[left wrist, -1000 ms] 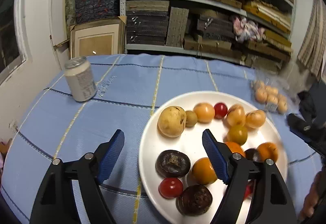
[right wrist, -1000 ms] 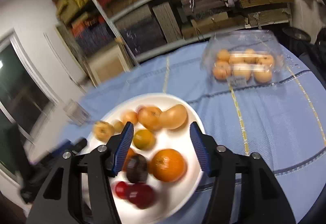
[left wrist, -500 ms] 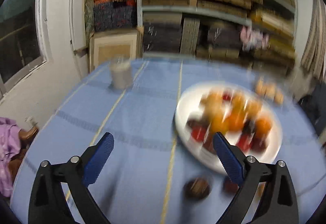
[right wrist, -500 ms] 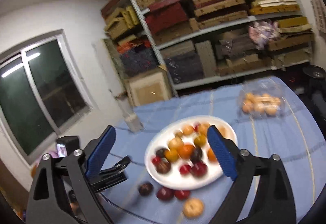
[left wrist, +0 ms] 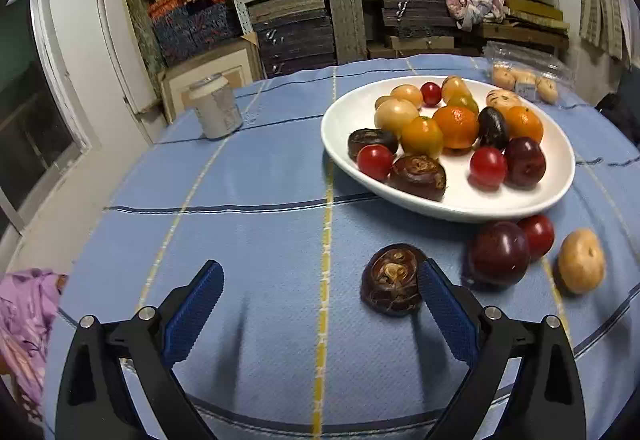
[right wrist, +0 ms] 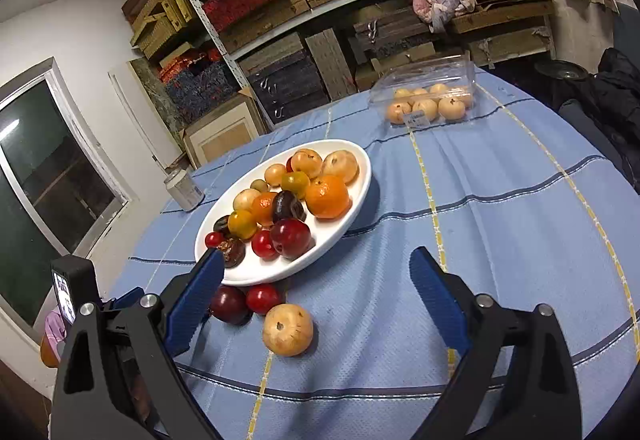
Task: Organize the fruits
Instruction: 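Move both open tools back toward the remaining fruits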
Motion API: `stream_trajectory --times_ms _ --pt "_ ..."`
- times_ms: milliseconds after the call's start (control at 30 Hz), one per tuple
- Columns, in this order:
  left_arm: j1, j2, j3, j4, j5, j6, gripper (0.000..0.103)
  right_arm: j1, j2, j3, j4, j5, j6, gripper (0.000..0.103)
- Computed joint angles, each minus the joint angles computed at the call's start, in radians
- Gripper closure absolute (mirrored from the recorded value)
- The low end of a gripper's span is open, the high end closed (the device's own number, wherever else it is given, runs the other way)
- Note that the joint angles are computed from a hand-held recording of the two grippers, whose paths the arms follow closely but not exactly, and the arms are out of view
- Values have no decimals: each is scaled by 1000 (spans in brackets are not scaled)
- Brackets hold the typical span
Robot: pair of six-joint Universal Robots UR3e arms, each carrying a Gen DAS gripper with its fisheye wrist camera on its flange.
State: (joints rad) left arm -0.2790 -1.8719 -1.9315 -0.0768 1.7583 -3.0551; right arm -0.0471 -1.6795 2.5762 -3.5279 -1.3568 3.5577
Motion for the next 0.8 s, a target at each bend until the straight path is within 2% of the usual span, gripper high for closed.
stream_trajectory --times_ms 133,200,267,367,533,800 --pt "14 -30 72 -89 -60 -13 5 -1 -1 -10 31 -3 6 11" --pt "7 -65 136 -180 -56 -12 5 -10 0 -10 39 4 10 11" --pt "20 -74 156 -220 -71 -19 3 -22 3 -4 41 20 14 11" --pt "42 -69 157 -239 -77 -44 3 -30 4 -5 59 27 13 11" --pt "59 -34 95 -200 33 -41 3 -34 -6 -5 72 23 16 11" --pt "83 24 27 -164 -53 -15 5 -33 -15 -11 92 34 12 11"
